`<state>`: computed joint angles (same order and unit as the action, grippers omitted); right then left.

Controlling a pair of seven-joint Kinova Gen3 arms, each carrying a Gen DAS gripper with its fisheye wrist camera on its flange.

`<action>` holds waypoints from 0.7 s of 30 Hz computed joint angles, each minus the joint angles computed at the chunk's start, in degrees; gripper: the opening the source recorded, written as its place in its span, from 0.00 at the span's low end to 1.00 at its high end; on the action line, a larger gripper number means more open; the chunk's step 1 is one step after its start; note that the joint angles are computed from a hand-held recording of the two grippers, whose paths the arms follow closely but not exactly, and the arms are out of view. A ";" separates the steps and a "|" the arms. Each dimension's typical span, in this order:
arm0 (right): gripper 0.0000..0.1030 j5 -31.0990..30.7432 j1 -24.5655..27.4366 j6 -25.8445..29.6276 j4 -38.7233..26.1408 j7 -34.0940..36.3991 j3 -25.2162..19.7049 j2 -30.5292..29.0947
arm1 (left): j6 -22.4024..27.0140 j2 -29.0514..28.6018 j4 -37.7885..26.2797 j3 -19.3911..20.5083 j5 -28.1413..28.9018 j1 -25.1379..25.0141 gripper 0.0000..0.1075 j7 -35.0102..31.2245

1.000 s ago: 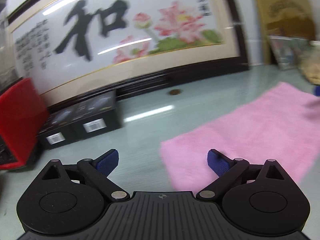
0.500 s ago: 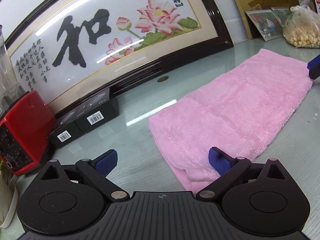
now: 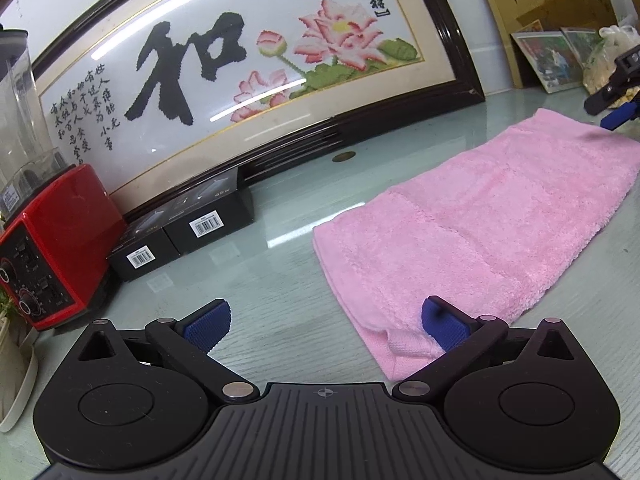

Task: Fold towel

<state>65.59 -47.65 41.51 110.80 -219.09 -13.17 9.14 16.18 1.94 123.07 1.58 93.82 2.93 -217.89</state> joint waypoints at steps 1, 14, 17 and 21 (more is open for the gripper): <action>0.73 -0.51 0.09 0.24 -0.55 0.76 0.00 0.53 | 0.15 0.01 0.10 -0.05 0.55 -0.03 0.96 -0.52; 0.13 -0.48 -0.26 5.79 -0.73 0.68 -1.95 1.96 | 2.09 0.71 -1.77 0.32 -10.53 -1.64 0.96 12.72; 0.15 -1.09 -5.78 12.78 -4.93 7.67 0.36 5.90 | 1.32 0.59 -1.64 0.79 -10.70 -1.62 0.96 13.56; 0.16 -5.83 -8.25 21.17 -12.80 16.76 0.96 10.19 | 0.24 0.49 -1.61 1.13 -11.57 -1.31 0.96 15.65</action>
